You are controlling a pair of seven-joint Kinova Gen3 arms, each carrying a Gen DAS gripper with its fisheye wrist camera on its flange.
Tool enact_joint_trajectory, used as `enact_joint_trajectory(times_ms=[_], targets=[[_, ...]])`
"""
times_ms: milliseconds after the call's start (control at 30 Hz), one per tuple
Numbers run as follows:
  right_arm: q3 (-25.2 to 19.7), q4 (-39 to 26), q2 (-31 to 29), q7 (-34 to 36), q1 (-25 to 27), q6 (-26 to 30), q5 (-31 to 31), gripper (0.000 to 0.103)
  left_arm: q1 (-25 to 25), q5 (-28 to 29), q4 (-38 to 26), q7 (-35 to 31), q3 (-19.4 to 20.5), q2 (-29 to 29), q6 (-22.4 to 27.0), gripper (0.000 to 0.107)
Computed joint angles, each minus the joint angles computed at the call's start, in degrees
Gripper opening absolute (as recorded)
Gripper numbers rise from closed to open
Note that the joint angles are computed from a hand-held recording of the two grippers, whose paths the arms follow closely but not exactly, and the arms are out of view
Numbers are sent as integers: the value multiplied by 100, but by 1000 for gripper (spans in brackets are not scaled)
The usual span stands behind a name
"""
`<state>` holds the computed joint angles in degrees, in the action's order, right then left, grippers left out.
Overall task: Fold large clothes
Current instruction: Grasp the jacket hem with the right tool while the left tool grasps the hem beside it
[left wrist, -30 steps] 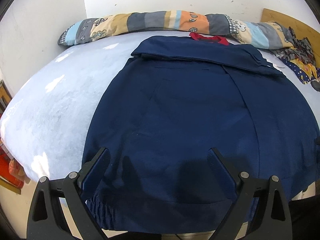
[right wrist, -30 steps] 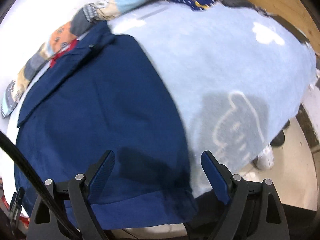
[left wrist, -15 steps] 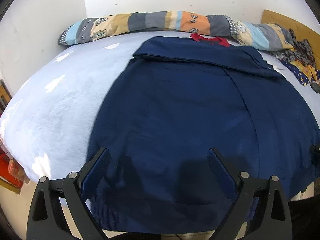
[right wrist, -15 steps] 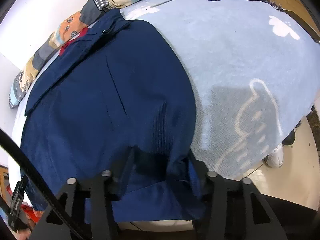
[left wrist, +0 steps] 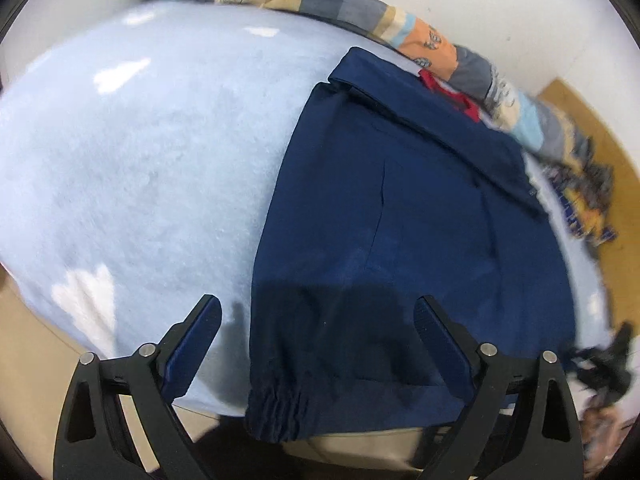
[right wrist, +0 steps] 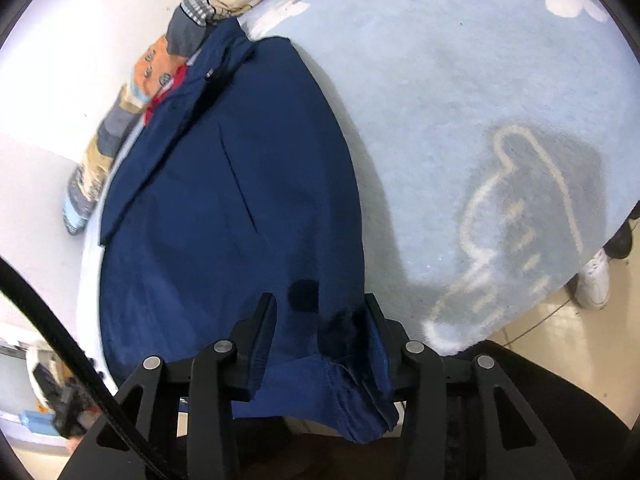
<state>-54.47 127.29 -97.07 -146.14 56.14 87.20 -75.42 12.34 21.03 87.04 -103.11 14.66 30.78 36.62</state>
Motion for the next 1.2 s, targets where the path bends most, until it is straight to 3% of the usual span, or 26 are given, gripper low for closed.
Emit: enact_joint_trajectory(times_ms=[33,100,367,567,733,900,933,967,1033,1200], targets=[[-58,-2,52,130,81,-7,-36,49,-198,167,-67,-163,129,67,175,71],[-142,-77,134,278,175,28,-20,49,-345,296,-144,-279,183,142,390,53],[-195,-207,182,301,166,160,107,54,-370,422,-452,-183,-5,436,1149,55],[-220,-204,192,320,197,238,104,55,-162,195,-423,-163,-141,396,1190,52],[-238,-147,178,346,233,295,32,56,173,-265,-612,337,-435,506,1431,50],[-276,-127,140,412,321,321,-124,58,213,-430,-672,124,-260,565,1550,50],[-278,-172,142,468,344,314,-125,58,293,-504,-609,93,-302,505,1464,40],[-274,-194,158,540,361,303,-123,46,267,-484,-578,42,-270,493,1449,29],[-304,-468,250,659,441,358,74,25,80,-272,-525,-119,-124,473,1439,26],[44,-363,50,360,106,111,122,19,-208,169,-106,-640,78,153,1084,25]])
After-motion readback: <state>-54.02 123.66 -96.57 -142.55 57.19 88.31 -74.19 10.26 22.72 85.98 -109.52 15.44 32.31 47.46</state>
